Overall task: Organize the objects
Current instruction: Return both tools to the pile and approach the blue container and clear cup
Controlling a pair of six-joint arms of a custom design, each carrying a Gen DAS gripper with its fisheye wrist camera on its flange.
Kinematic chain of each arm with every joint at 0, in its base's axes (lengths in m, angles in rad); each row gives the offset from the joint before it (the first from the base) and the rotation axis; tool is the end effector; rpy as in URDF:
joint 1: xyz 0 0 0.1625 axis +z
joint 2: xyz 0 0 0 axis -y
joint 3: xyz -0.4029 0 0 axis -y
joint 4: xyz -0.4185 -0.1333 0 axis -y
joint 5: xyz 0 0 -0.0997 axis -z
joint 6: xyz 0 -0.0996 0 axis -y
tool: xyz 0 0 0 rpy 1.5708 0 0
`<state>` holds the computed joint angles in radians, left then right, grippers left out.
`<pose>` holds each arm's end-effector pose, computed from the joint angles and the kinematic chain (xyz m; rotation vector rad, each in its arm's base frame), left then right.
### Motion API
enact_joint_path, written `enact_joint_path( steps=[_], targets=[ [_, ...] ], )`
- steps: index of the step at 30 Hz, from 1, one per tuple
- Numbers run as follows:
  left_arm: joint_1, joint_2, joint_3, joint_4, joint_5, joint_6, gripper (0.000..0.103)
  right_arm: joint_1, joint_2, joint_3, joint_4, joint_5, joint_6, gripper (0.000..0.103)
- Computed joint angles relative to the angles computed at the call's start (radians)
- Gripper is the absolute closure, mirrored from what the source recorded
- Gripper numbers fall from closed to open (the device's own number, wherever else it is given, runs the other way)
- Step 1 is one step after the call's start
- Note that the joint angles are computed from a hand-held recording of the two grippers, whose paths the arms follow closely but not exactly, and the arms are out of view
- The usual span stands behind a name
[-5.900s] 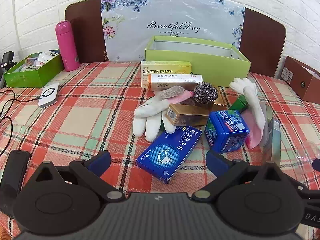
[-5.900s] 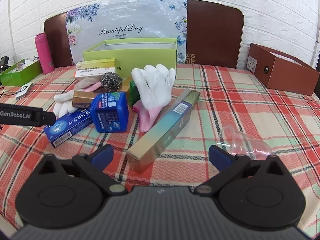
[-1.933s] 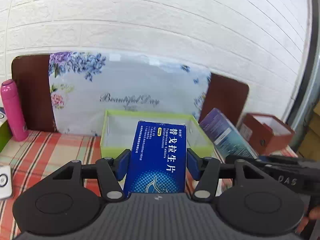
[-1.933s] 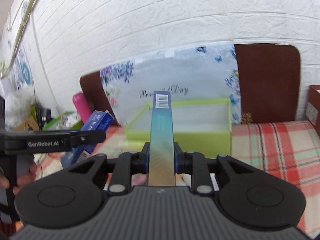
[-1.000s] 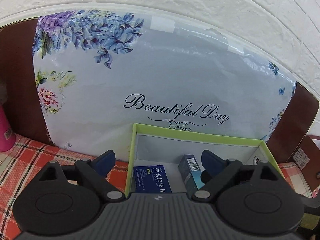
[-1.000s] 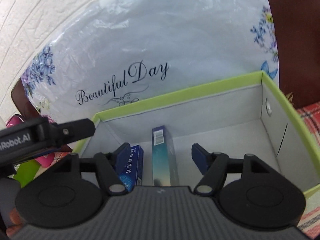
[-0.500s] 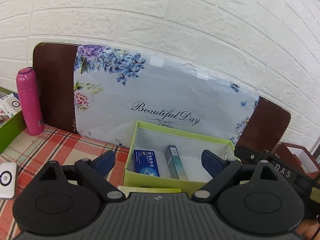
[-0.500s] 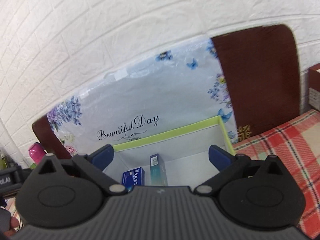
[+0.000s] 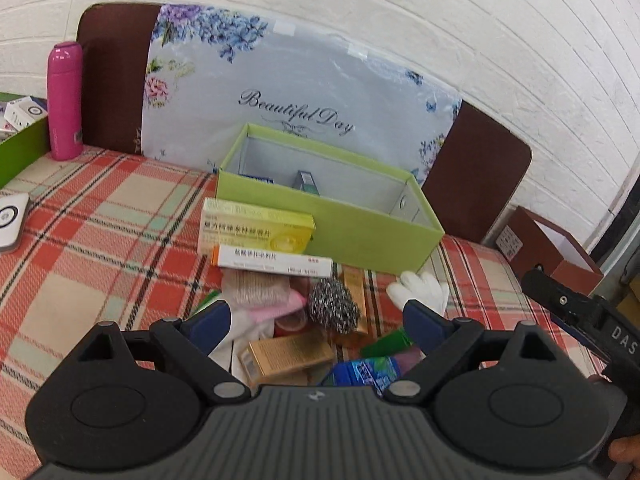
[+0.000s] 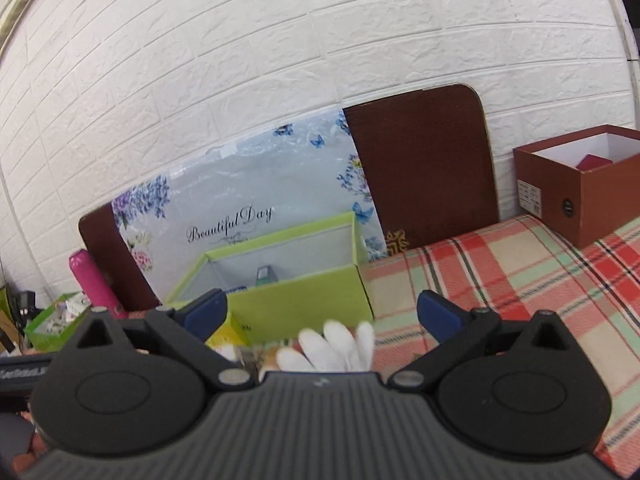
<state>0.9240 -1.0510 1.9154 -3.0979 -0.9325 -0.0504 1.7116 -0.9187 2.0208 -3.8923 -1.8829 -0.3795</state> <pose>-0.2076 -0.5946 0.1921 0.4714 2.5191 -1.1108 0.1798 -0.5369 0.1703 0.3430 -2.2591 1.5326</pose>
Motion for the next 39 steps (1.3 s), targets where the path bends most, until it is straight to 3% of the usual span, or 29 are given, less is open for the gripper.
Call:
enact_joint_path(
  steps=[10,15,18,21,25,28,32,34,37,38,39],
  targets=[
    [-0.005,0.004,0.043,0.068,-0.003,-0.019,0.007,-0.026,0.033,0.181,-0.171,-0.058,-0.148,0.000],
    [-0.004,0.022,0.040,0.104,-0.009,-0.022,0.007,-0.031,0.079,0.211,-0.328,-0.115,-0.220,0.000],
    [-0.006,0.040,0.032,0.122,-0.003,-0.034,0.007,-0.033,0.091,0.193,-0.394,-0.191,-0.268,0.000],
    [-0.008,0.061,0.017,0.134,-0.006,-0.042,0.007,-0.041,0.095,0.172,-0.414,-0.266,-0.285,0.000],
    [-0.012,0.098,-0.011,0.142,-0.010,-0.018,0.007,-0.067,0.079,0.181,-0.415,-0.298,-0.262,0.000],
    [-0.012,0.130,-0.037,0.143,-0.008,0.003,0.007,-0.088,0.051,0.209,-0.412,-0.275,-0.243,0.000],
    [-0.006,0.167,-0.075,0.161,0.005,-0.003,0.007,-0.107,-0.009,0.251,-0.281,-0.243,-0.180,0.000],
    [0.003,0.169,-0.075,0.153,0.002,0.008,0.007,-0.114,-0.038,0.282,-0.215,-0.167,-0.164,0.000],
    [0.020,0.151,-0.063,0.149,-0.016,0.003,0.022,-0.117,-0.061,0.311,-0.118,-0.028,-0.156,0.000],
    [0.031,0.135,-0.053,0.151,-0.043,-0.005,0.032,-0.122,-0.075,0.320,-0.069,0.034,-0.157,0.000],
    [0.037,0.120,-0.045,0.157,-0.054,-0.018,0.033,-0.129,-0.085,0.327,-0.037,0.087,-0.167,0.000]
  ],
)
